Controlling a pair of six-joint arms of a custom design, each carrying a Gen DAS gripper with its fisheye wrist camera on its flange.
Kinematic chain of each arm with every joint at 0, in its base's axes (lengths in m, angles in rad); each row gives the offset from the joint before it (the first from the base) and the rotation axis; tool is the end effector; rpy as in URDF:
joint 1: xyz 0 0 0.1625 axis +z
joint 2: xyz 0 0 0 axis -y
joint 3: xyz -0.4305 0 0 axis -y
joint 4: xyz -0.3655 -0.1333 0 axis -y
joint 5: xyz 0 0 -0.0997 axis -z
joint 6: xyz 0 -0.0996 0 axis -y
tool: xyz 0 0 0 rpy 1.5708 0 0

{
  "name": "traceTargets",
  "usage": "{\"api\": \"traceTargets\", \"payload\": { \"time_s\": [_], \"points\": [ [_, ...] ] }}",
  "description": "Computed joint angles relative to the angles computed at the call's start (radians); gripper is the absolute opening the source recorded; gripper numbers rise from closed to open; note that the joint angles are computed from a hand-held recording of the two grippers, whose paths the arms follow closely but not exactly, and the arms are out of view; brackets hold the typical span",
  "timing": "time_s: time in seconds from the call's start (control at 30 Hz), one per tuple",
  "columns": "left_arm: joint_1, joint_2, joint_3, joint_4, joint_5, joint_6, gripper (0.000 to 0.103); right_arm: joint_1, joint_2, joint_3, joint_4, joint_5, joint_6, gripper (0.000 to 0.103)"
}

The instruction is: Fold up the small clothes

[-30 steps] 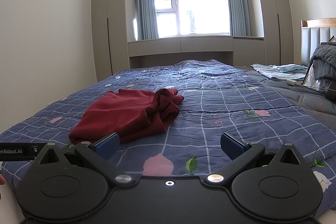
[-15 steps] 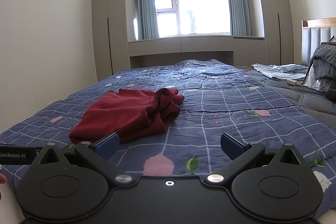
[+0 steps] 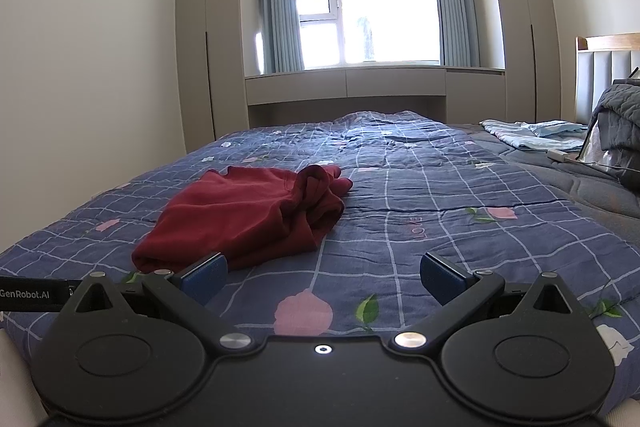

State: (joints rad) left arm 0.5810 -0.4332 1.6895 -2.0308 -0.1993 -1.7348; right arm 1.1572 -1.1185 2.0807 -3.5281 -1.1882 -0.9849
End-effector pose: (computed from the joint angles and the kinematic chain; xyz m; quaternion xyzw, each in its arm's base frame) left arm -0.3409 -0.5001 -0.0894 -0.0310 0.7538 -0.5090 0.4144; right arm -0.0565 -0.5528 0.2832 0.3302 -0.8022 0.4662 0.1737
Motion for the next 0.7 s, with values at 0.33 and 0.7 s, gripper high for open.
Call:
{"api": "traceTargets", "payload": {
  "time_s": [0.33, 0.7],
  "points": [
    [0.0, 0.002, -0.001, 0.01, 0.002, 0.0, 0.103, 0.0, -0.002, 0.003, 0.002, -0.003, -0.002, 0.102],
    [-0.002, 0.0, -0.008, 0.05, 0.006, -0.031, 0.103, 0.001, 0.0, -0.002, 0.005, -0.005, -0.002, 0.102]
  ]
}}
